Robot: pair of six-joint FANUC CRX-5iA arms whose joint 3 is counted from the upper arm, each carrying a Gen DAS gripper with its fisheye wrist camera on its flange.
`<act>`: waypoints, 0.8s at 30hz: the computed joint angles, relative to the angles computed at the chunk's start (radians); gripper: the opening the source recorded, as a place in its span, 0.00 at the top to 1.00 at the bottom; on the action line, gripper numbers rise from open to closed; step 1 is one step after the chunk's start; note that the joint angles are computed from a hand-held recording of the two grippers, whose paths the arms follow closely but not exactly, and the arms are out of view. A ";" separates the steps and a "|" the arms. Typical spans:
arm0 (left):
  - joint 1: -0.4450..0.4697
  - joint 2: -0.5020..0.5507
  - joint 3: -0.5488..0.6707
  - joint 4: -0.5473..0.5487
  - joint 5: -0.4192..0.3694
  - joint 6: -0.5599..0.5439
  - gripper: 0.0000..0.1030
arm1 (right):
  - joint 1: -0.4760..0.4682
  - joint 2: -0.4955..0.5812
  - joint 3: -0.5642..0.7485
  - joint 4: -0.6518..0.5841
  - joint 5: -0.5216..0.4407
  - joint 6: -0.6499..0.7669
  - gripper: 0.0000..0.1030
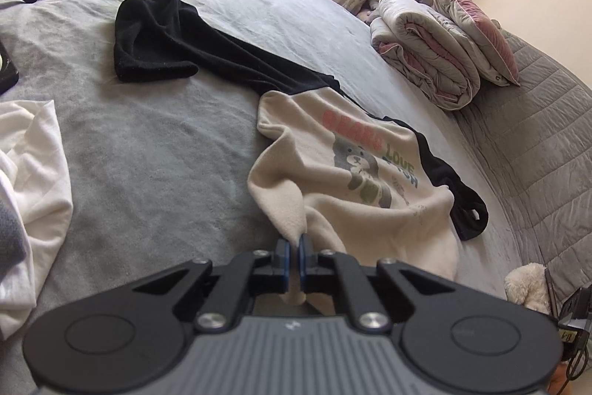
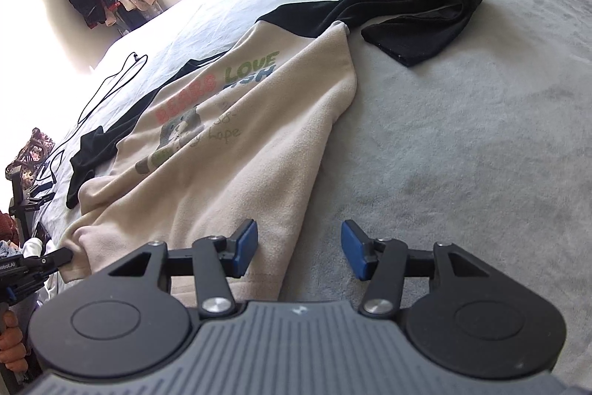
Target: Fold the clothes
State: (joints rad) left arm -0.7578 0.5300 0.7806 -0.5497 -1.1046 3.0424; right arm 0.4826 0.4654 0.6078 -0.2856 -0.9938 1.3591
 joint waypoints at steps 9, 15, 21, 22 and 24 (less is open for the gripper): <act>-0.026 -0.052 -0.028 -0.057 0.024 0.033 0.96 | 0.022 -0.094 -0.095 -0.019 0.018 0.150 0.47; -0.039 -0.037 0.021 -0.075 0.001 0.024 0.96 | 0.102 -0.168 -0.271 0.145 0.129 0.143 0.47; -0.055 -0.010 0.091 -0.099 -0.052 0.028 0.96 | 0.183 -0.203 -0.516 0.488 0.463 -0.283 0.57; -0.058 -0.006 0.102 -0.102 -0.062 0.028 0.96 | 0.181 -0.202 -0.534 0.511 0.502 -0.366 0.58; -0.064 0.000 0.123 -0.109 -0.085 0.024 0.96 | 0.180 -0.190 -0.554 0.594 0.543 -0.532 0.68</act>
